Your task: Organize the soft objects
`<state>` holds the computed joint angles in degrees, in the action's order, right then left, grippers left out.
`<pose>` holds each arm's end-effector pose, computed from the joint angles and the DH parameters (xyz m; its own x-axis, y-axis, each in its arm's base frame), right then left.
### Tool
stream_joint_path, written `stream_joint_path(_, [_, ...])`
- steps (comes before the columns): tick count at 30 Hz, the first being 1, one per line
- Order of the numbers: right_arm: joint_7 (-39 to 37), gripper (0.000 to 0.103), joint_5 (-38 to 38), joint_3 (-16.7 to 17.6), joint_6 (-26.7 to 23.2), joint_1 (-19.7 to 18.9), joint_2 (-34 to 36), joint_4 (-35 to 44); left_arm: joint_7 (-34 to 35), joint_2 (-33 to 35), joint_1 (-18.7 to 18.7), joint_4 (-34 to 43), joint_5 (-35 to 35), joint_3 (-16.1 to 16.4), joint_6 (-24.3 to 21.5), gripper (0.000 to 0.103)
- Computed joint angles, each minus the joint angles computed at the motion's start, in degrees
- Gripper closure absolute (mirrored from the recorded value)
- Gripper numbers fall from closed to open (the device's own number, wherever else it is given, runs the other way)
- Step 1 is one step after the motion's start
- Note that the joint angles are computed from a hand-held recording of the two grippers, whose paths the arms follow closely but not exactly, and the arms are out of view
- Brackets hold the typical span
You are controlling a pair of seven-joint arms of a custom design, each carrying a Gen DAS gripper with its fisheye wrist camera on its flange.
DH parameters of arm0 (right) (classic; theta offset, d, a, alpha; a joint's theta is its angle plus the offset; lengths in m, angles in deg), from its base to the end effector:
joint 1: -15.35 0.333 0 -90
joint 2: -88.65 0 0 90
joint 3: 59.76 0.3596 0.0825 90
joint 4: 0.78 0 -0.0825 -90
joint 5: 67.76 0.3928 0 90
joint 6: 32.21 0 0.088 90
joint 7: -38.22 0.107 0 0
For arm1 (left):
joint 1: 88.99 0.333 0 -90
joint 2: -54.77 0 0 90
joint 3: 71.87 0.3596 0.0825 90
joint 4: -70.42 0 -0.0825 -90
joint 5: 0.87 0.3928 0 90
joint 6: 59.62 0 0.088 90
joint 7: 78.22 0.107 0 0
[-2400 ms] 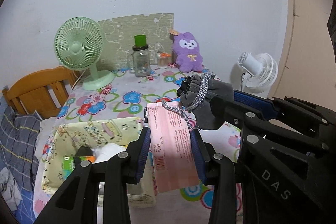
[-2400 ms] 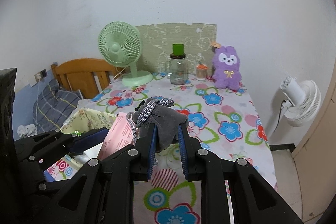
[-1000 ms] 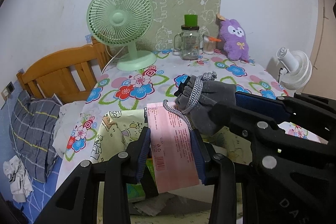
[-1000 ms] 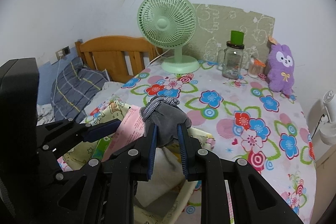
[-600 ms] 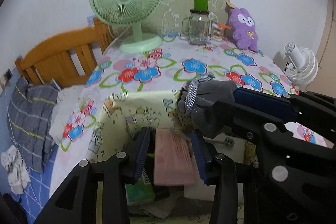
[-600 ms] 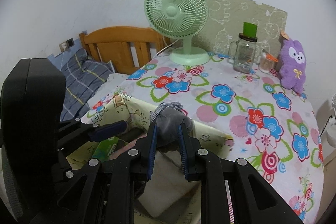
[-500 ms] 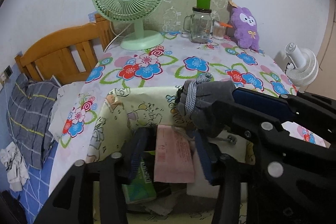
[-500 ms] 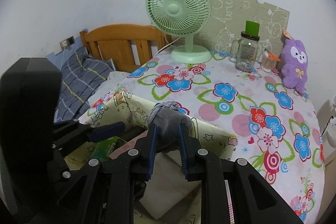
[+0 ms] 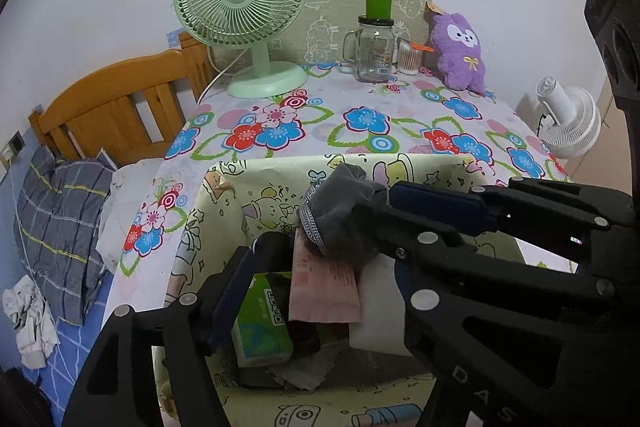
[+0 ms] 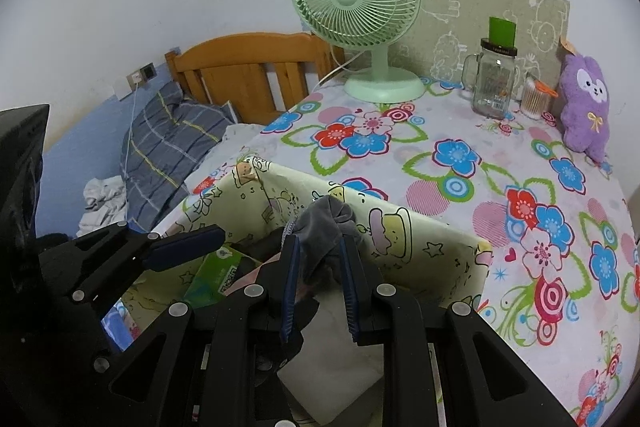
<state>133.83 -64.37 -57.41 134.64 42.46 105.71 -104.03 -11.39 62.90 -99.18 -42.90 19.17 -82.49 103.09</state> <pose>0.6158 0.3397 0.5159 0.3991 -0.9071 -0.1335 -0.6734 -0.1912 -0.7142 0.5990 -0.2403 0.5196 -0.2392 -0.9710 -0.0025 -0.7154 0.1779 -0.6757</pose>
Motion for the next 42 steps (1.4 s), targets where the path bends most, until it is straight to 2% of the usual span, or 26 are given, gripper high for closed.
stream_joint_path(4, [1.25,0.079,-1.03,-0.78,-0.74,0.49,-0.52,-0.54,-0.31,-0.30,-0.24,-0.35,0.09,-0.09,-0.14,0.025])
stream_joint_path(6, [2.25,0.073,-1.71,-1.19,-1.09,0.66,-0.99,-1.06,-0.67,-0.57,-0.43,-0.68,0.27,-0.15,-0.01,0.024])
stream_joint_path(7, [3.61,0.060,-2.70,-1.93,-1.00,1.14,-1.39,-1.56,-0.74,-0.72,-0.49,-0.86,0.32,-0.20,0.14,0.023])
stream_joint_path(8, [4.36,0.040,-2.98,-2.05,-0.57,1.08,-1.81,-2.18,-1.22,-0.83,-0.66,-1.01,0.70,-0.14,0.32,0.022])
stream_joint_path(10, [6.22,0.022,-3.52,-2.38,1.87,1.10,-2.94,-4.24,-2.77,-1.46,-0.99,-1.66,1.85,0.10,1.24,0.019])
stream_joint_path(13, [7.64,0.020,-4.43,-2.55,3.38,0.95,-4.52,-6.27,-4.47,-2.20,-1.34,-2.22,3.23,0.12,1.91,0.017])
stream_joint_path(17, [12.89,0.017,-9.70,-4.78,4.00,2.30,-6.46,-8.28,-6.84,-3.00,-1.84,-2.68,5.54,0.08,2.25,0.014])
stream_joint_path(21, [20.23,0.012,-16.63,-6.43,4.45,2.81,-8.55,-10.27,-8.66,-3.91,-2.09,-3.23,6.91,-0.19,3.20,0.011])
stream_joint_path(29, [36.46,0.006,-33.33,-6.85,4.98,0.81,-13.64,-14.26,-15.74,-5.69,-2.84,-3.63,13.48,-0.32,4.24,0.006])
stream_joint_path(38, [57.55,0.000,-55.67,-2.82,3.62,-6.08,-19.52,-17.10,-23.00,-7.54,-3.21,-3.30,20.92,-1.44,4.27,0.002])
stream_joint_path(42, [62.36,0.000,-59.68,-0.02,2.04,-9.75,-21.98,-18.52,-25.70,-8.35,-3.37,-3.33,23.64,-2.05,4.52,0.001])
